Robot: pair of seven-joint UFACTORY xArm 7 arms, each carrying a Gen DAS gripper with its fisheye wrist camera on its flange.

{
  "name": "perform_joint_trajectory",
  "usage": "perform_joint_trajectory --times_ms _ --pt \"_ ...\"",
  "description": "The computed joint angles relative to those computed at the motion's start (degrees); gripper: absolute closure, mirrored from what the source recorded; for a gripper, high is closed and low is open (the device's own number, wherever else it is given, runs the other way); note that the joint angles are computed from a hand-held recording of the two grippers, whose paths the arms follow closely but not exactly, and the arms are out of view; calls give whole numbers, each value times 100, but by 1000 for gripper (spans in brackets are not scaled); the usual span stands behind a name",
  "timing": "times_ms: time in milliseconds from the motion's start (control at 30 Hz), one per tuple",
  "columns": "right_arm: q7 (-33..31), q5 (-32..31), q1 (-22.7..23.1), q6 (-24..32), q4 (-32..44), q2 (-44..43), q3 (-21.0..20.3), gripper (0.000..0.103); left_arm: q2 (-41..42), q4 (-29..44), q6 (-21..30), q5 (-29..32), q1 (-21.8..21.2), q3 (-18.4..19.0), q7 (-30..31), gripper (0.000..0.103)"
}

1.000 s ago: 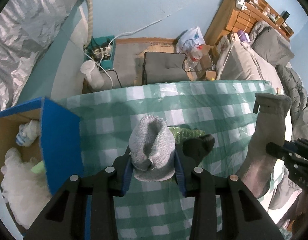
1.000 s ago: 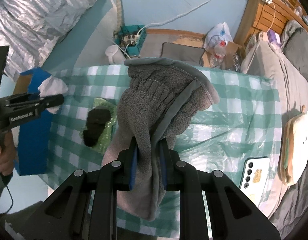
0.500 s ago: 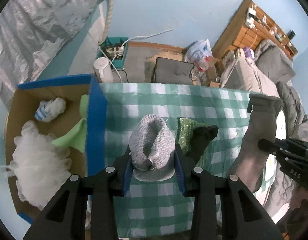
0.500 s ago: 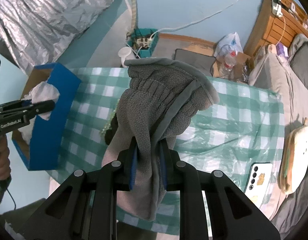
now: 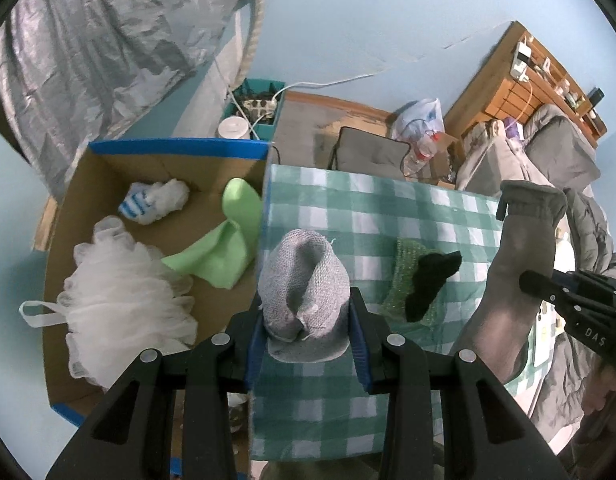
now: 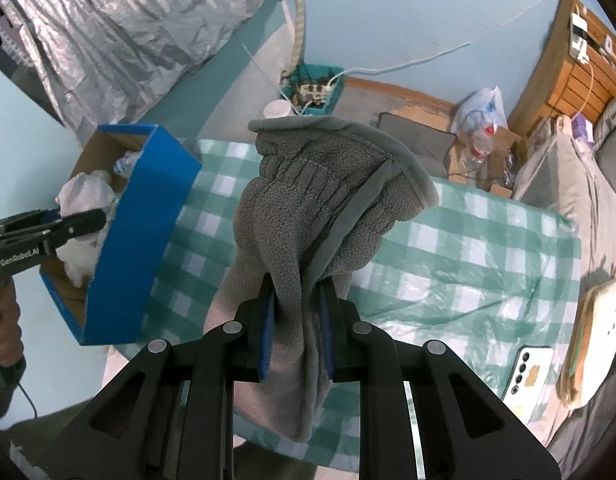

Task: Organize soft objects
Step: 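Carry the grey sock with the left gripper toward the box while the right carries the fleece, then open the left gripper to drop the grey sock into the box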

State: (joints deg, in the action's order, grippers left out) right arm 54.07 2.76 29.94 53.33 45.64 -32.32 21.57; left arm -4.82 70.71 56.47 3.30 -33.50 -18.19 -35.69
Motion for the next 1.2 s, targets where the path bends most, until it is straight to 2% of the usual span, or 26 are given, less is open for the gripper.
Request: perform_joint_trajectory --times_ms 367,833,1033,1200 --pt "-39 -255 -12 -233 629 704 90 86 -274 -331 -33 -69 221 113 85 66" --pt "-94 -727 110 -407 1639 1751 88 86 -227 -501 -42 -128 470 241 423 65" --pt "-59 -935 231 -371 2070 2141 55 86 -110 -458 43 -153 526 293 536 57" --pt "-25 -1059 361 -338 2411 2450 10 86 -203 -521 61 -243 569 335 653 40"
